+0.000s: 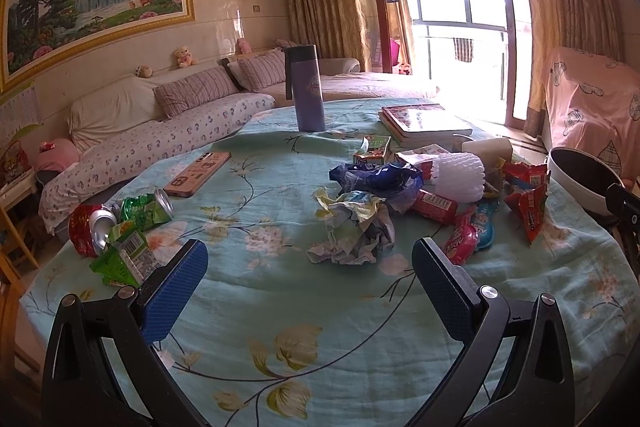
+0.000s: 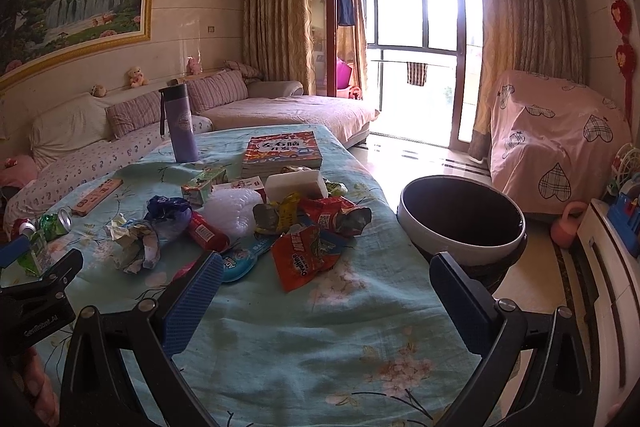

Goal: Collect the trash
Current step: 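Reach left tool toward crumpled wrapper while right tool reaches toward red wrapper, then grasp crumpled tissue wrapper with left tool while right tool grasps red wrapper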

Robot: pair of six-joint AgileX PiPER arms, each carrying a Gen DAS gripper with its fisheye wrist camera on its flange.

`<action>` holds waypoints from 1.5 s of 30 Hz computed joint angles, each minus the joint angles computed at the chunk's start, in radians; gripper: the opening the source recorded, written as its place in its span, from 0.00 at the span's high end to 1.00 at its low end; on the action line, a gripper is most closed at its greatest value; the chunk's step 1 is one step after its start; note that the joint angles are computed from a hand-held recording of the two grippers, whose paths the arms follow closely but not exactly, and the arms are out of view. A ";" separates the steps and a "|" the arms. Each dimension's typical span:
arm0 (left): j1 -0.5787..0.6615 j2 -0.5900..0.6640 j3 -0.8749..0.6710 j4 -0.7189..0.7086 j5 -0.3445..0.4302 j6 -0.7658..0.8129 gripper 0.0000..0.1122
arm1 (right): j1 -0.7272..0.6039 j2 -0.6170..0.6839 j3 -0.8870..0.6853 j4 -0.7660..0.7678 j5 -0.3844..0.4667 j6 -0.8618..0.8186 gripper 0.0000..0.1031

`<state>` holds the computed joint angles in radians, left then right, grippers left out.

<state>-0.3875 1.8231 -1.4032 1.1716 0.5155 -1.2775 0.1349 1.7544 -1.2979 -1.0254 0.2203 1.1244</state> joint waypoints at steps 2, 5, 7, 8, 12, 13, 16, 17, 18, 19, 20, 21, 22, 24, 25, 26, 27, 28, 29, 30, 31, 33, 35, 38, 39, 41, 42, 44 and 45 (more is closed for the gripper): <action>0.004 0.000 0.000 0.001 -0.007 -0.006 0.08 | -0.001 0.001 -0.003 0.046 -0.005 -0.044 0.00; 0.008 -0.001 -0.001 0.001 -0.013 -0.009 0.08 | -0.005 0.003 -0.010 0.142 -0.014 -0.136 0.00; 0.012 0.000 -0.004 -0.007 -0.017 -0.002 0.08 | -0.009 0.006 -0.015 0.216 -0.019 -0.209 0.00; 0.013 0.000 -0.006 -0.019 -0.018 0.008 0.08 | -0.011 0.008 -0.018 0.252 -0.021 -0.244 0.00; 0.022 0.006 -0.010 -0.021 -0.035 0.003 0.08 | -0.021 0.017 -0.031 0.417 -0.028 -0.401 0.00; 0.025 0.010 -0.018 -0.048 -0.036 0.030 0.08 | -0.025 0.019 -0.034 0.463 -0.030 -0.446 0.00; 0.036 0.020 -0.043 -0.136 -0.044 0.121 0.08 | -0.034 0.028 -0.049 0.599 -0.026 -0.578 0.00; 0.043 0.023 -0.050 -0.170 -0.052 0.154 0.08 | -0.038 0.033 -0.055 0.656 -0.024 -0.634 0.00; 0.051 0.025 -0.056 -0.205 -0.063 0.187 0.08 | -0.043 0.040 -0.063 0.729 -0.019 -0.704 0.00; 0.058 0.031 -0.066 -0.247 -0.071 0.226 0.08 | -0.048 0.048 -0.074 0.812 -0.012 -0.785 0.00; 0.065 0.038 -0.074 -0.280 -0.085 0.255 0.08 | -0.054 0.057 -0.087 0.892 -0.002 -0.861 0.00; 0.076 0.045 -0.087 -0.344 -0.095 0.311 0.09 | -0.060 0.067 -0.100 0.975 0.010 -0.942 0.00; 0.086 0.054 -0.100 -0.412 -0.105 0.368 0.10 | -0.066 0.078 -0.114 1.060 0.023 -1.023 0.01; 0.102 0.079 -0.143 -0.542 -0.088 0.496 0.14 | -0.078 0.101 -0.143 1.219 0.054 -1.175 0.01; 0.108 0.091 -0.156 -0.560 -0.096 0.519 0.15 | -0.082 0.113 -0.160 1.273 0.072 -1.226 0.02; 0.115 0.102 -0.169 -0.585 -0.101 0.543 0.15 | -0.084 0.126 -0.179 1.304 0.092 -1.253 0.07; 0.123 0.115 -0.190 -0.637 -0.088 0.594 0.16 | -0.085 0.140 -0.199 1.326 0.113 -1.274 0.09; 0.129 0.129 -0.212 -0.672 -0.077 0.630 0.16 | -0.086 0.154 -0.220 1.338 0.135 -1.285 0.14; 0.136 0.147 -0.244 -0.704 -0.054 0.677 0.16 | -0.089 0.168 -0.240 1.365 0.155 -1.310 0.19; 0.142 0.159 -0.263 -0.738 -0.051 0.713 0.17 | -0.095 0.182 -0.259 1.400 0.175 -1.336 0.21; 0.148 0.174 -0.288 -0.773 -0.041 0.751 0.17 | -0.101 0.198 -0.281 1.414 0.197 -1.339 0.26; 0.154 0.207 -0.346 -0.819 -0.009 0.813 0.17 | -0.108 0.230 -0.329 1.399 0.234 -1.311 0.28; 0.160 0.257 -0.433 -0.864 0.049 0.881 0.17 | -0.119 0.262 -0.376 1.397 0.268 -1.296 0.28; 0.165 0.346 -0.586 -0.921 0.143 0.968 0.18 | -0.126 0.320 -0.466 1.368 0.321 -1.266 0.29; 0.164 0.373 -0.632 -0.925 0.166 0.981 0.19 | -0.129 0.343 -0.504 1.366 0.345 -1.262 0.29; 0.164 0.430 -0.729 -0.949 0.218 1.022 0.27 | -0.131 0.394 -0.582 1.342 0.389 -1.233 0.32; 0.167 0.459 -0.780 -0.969 0.247 1.042 0.33 | -0.131 0.420 -0.624 1.325 0.412 -1.217 0.33; 0.181 0.524 -0.895 -1.038 0.318 1.095 0.44 | -0.134 0.481 -0.720 1.303 0.468 -1.188 0.36; 0.191 0.557 -0.955 -1.082 0.355 1.124 0.53 | -0.137 0.512 -0.769 1.295 0.498 -1.173 0.37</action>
